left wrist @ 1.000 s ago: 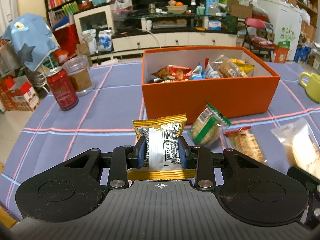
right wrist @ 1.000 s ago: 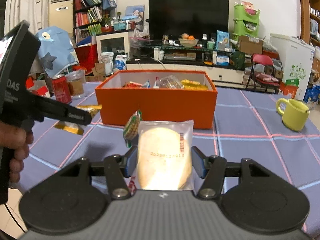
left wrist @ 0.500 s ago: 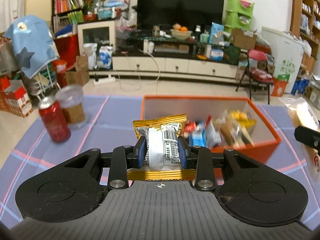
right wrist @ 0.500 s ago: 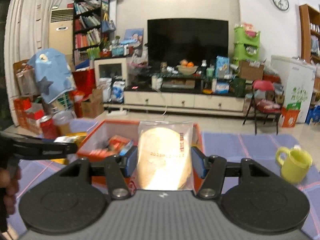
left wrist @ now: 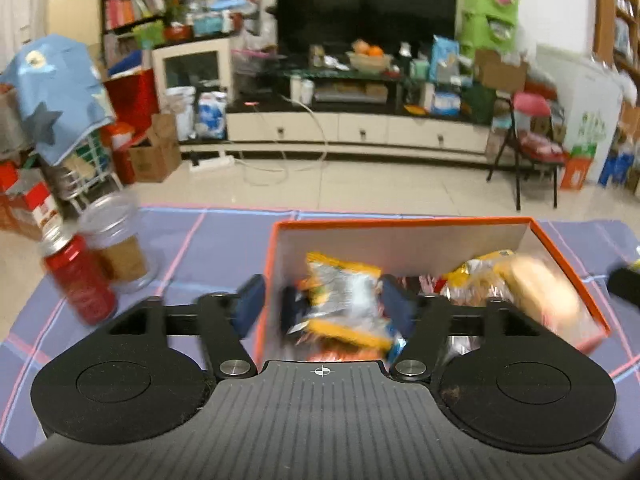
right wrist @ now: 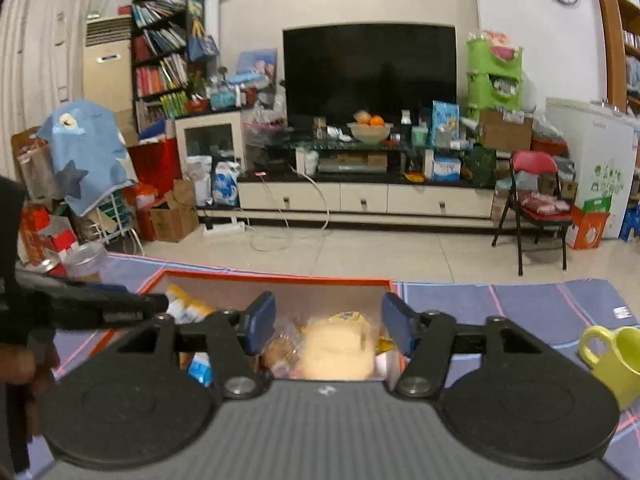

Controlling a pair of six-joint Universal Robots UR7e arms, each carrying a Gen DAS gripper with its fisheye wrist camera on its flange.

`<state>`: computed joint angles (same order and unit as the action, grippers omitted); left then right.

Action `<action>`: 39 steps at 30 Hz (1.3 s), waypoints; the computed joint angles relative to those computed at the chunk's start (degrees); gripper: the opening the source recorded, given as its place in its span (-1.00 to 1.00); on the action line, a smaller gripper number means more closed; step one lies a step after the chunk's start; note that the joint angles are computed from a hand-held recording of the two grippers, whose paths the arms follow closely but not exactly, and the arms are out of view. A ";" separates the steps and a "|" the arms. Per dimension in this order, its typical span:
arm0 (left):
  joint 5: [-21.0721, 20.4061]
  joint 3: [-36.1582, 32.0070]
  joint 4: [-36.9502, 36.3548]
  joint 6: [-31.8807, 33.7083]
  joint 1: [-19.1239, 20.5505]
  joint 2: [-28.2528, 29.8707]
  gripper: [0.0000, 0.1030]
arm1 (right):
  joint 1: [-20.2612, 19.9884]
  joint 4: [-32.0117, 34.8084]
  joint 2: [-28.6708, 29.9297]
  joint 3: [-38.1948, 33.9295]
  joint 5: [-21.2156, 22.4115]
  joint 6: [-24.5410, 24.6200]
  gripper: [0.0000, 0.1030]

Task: Organize snacks
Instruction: 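Grasp the green cookie packet with the left tool while the right tool grasps the long biscuit bag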

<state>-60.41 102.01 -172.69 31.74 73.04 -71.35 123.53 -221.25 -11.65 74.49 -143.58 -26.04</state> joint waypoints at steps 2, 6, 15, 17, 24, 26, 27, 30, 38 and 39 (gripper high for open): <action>-0.56 3.54 -0.08 -1.83 0.92 -3.85 0.08 | 1.75 -2.25 -0.48 4.81 -1.09 2.27 0.41; -1.74 8.93 2.32 -3.55 3.02 -10.10 0.15 | 4.27 3.15 -0.64 13.17 -3.28 15.09 0.50; -0.59 14.77 -1.86 2.48 5.10 -14.29 0.16 | 1.80 6.79 1.18 12.88 9.22 19.76 0.69; -0.99 13.81 -1.23 1.11 5.70 -14.16 0.16 | -0.16 11.59 1.24 10.82 12.47 22.66 0.58; -1.43 10.93 -0.02 1.01 7.57 -13.58 0.16 | -1.64 24.48 4.83 1.78 14.65 23.83 0.24; -1.47 10.41 0.10 0.77 7.94 -13.66 0.16 | -0.36 22.92 4.99 2.89 15.99 19.04 0.24; -1.76 10.18 0.35 0.37 8.16 -13.74 0.16 | 0.44 21.19 4.97 3.84 17.09 16.03 0.24; -2.33 9.87 1.52 -0.28 8.70 -14.08 0.16 | 3.14 16.35 4.62 6.61 13.30 11.60 0.33; -18.39 8.71 9.90 22.30 12.42 -13.36 0.35 | 4.48 11.73 2.12 14.54 -2.08 26.26 0.51; -21.60 8.96 10.43 28.30 13.27 -13.21 0.35 | 4.16 12.40 1.83 15.23 -1.07 27.00 0.51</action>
